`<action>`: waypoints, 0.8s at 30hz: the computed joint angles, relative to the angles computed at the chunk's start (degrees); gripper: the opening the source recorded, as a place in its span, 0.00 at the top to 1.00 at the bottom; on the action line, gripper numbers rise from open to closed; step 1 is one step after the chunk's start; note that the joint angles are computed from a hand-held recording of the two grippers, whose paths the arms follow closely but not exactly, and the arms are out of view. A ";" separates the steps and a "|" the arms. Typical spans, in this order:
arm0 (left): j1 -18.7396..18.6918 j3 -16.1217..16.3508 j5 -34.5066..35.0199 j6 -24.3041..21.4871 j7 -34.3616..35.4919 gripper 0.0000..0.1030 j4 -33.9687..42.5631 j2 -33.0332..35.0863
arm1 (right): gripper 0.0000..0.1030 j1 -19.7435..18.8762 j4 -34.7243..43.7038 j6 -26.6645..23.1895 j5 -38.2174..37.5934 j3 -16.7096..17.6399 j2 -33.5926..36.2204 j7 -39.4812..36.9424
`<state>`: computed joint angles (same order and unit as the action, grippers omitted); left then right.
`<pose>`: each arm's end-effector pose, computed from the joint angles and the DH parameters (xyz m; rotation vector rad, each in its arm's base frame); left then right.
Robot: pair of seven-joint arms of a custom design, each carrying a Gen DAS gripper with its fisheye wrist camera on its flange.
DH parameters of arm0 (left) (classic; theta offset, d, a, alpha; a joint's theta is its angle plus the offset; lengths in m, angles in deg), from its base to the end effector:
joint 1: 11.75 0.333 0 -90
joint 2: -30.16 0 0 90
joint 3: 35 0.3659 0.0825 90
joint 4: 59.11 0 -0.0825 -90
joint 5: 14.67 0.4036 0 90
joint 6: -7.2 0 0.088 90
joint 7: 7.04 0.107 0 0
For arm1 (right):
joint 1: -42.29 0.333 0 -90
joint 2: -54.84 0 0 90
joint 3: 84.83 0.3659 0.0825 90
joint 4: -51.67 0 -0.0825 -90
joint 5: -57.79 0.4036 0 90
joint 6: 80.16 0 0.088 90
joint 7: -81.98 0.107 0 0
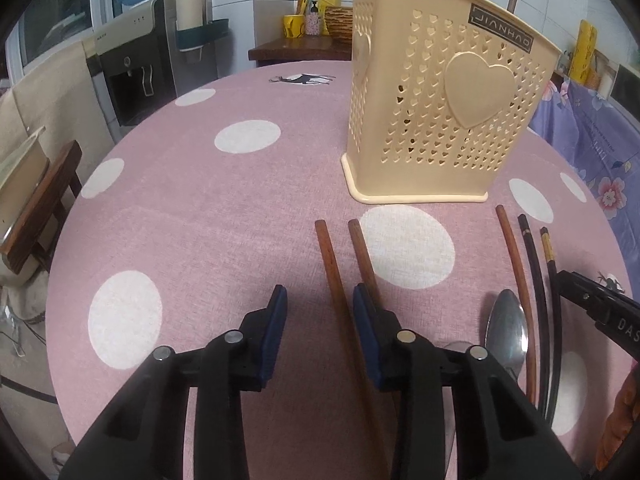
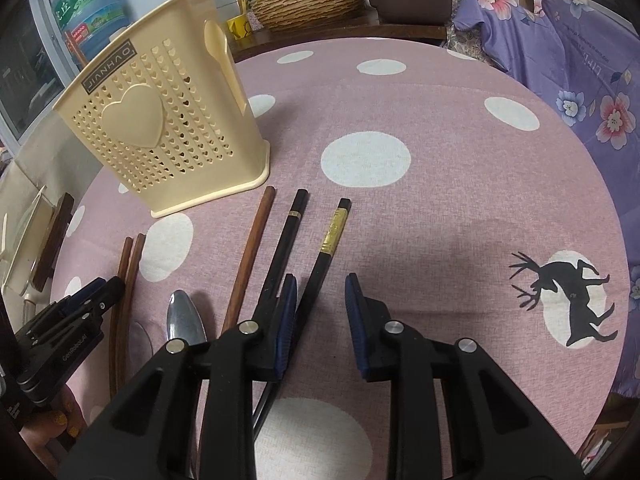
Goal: Organize utensils
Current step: 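Close the left tool on a wooden chopstick while the right tool grips a gold-tipped black chopstick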
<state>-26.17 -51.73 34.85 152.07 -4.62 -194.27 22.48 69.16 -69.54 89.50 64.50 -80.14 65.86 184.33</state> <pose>0.4374 -0.2772 0.4445 -2.0714 1.4838 -0.5419 0.5506 0.3260 0.4346 -1.9532 1.5640 -0.2448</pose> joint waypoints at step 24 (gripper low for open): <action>-1.29 1.55 1.42 -2.77 2.09 0.91 6.04 5.29 | 0.91 0.98 8.24 -3.94 -4.82 -1.60 5.50 6.31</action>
<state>-27.46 -50.19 36.27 149.30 -2.53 -188.23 27.77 70.14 -61.30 85.55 59.68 -81.74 71.36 190.64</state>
